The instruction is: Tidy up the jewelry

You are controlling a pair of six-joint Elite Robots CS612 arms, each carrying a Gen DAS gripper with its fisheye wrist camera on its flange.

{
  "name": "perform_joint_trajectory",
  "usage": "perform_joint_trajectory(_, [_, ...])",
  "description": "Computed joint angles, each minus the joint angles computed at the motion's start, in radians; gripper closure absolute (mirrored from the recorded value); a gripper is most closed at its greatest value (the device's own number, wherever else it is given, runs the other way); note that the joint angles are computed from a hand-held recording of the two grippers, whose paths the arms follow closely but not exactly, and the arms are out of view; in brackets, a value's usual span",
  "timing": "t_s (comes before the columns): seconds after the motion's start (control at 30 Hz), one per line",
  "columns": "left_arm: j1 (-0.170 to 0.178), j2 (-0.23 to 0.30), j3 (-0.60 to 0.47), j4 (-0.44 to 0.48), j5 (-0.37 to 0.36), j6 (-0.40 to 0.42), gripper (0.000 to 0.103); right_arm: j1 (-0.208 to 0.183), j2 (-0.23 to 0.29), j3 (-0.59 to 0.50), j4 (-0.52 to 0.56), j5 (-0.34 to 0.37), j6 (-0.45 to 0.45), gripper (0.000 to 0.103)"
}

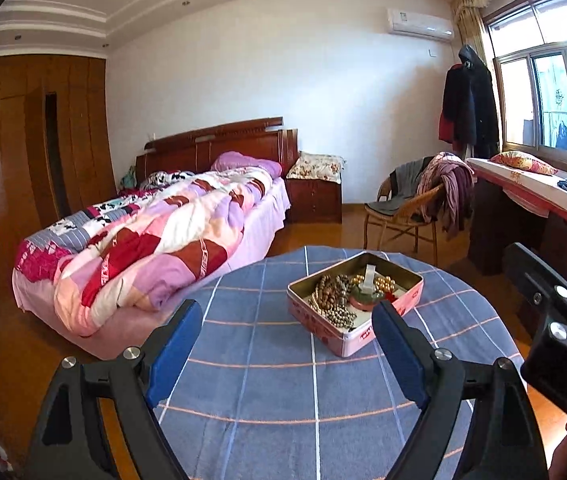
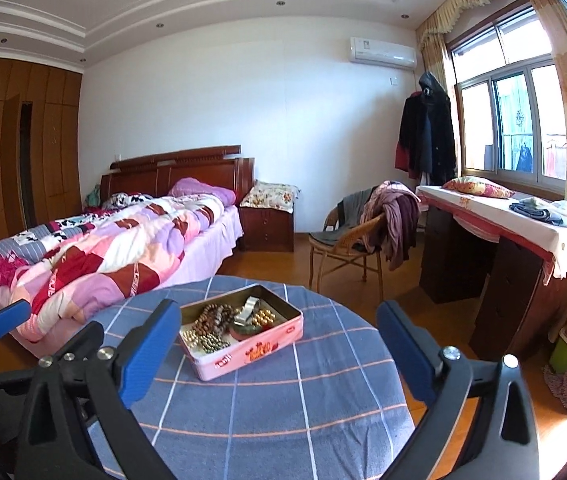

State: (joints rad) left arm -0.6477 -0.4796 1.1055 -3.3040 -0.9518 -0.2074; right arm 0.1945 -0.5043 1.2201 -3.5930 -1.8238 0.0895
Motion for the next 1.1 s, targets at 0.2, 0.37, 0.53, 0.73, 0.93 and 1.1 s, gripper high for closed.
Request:
perform_joint_trajectory(0.2, [-0.001,0.000,-0.001,-0.029,0.016,0.024,0.012,-0.001,0.000,-0.005,-0.018,0.008,0.019,0.002])
perform_joint_trajectory(0.37, [-0.001,0.000,-0.005,-0.036,0.011,0.025,0.011,-0.001,0.002,-0.010,-0.024,0.004,0.032,0.001])
perform_joint_trajectory(0.53, [0.004,-0.001,-0.008,-0.012,-0.002,0.010,0.010,-0.002,0.002,-0.013,-0.017,0.008,0.043,0.001])
perform_joint_trajectory(0.73, [0.005,-0.001,-0.010,-0.006,0.000,0.004,0.010,-0.003,0.001,-0.014,-0.019,0.006,0.045,0.001])
perform_joint_trajectory(0.93, [0.002,0.006,-0.024,0.020,0.034,-0.006,0.010,-0.004,0.000,-0.012,-0.012,0.010,0.053,0.001])
perform_joint_trajectory(1.1, [0.005,0.002,-0.018,0.025,0.019,-0.023,0.010,-0.004,0.000,-0.011,-0.012,0.011,0.053,0.001])
